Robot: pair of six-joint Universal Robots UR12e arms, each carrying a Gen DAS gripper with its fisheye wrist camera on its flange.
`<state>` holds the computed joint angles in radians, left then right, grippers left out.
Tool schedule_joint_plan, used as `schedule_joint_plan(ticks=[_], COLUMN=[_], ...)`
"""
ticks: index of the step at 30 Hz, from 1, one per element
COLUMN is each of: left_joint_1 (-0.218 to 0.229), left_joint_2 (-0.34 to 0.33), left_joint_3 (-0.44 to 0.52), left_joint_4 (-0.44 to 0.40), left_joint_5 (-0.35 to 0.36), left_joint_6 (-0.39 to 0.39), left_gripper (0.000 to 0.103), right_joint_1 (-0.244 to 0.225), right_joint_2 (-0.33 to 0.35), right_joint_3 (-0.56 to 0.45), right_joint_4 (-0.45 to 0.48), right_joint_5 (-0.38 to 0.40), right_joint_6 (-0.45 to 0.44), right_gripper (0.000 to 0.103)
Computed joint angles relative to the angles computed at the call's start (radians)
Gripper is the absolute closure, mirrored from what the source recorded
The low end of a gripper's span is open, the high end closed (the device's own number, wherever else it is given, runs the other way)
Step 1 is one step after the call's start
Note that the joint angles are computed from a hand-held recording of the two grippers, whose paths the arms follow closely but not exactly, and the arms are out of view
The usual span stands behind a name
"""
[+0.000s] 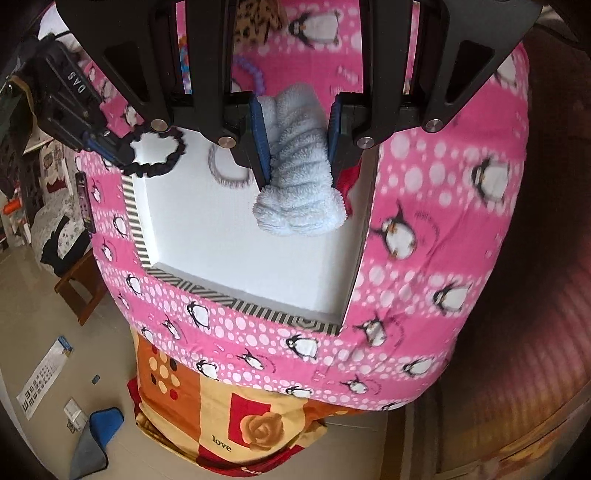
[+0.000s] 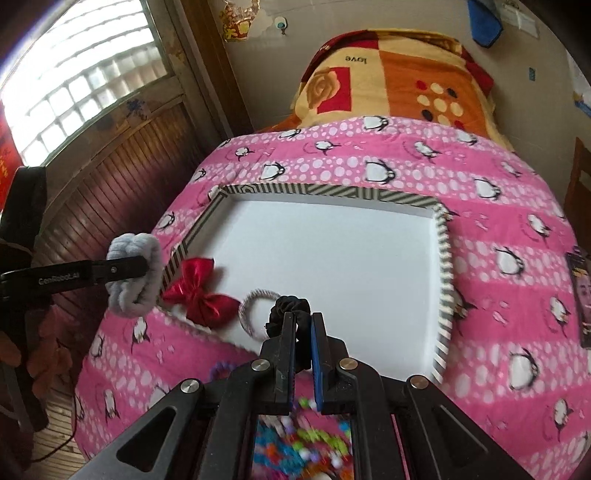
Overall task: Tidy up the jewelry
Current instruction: 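Carry both scrunchies into the white box and open both tools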
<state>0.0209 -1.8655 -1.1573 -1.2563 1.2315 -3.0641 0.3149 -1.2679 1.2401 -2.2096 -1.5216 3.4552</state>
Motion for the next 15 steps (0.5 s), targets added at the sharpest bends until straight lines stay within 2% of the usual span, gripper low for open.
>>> schedule_joint_plan(ticks=[7,15], left_joint_1=[-0.019,-0.034], left_joint_2=[-0.108,-0.195], left_joint_3=[0.129,0.229], left_joint_4=[-0.040,-0.088], left_joint_5=[0.045,0.079], left_joint_6=[-0.007,-0.008], left_gripper=[0.077,0.077], right_joint_1=[-0.011,-0.035], right_joint_2=[0.095,0.176], right_joint_3=[-0.108,-0.191], right_joint_4=[0.058,0.098], right_joint_5=[0.066,0.126], right_joint_6=[0.028,0.091], right_gripper=[0.097,0.097])
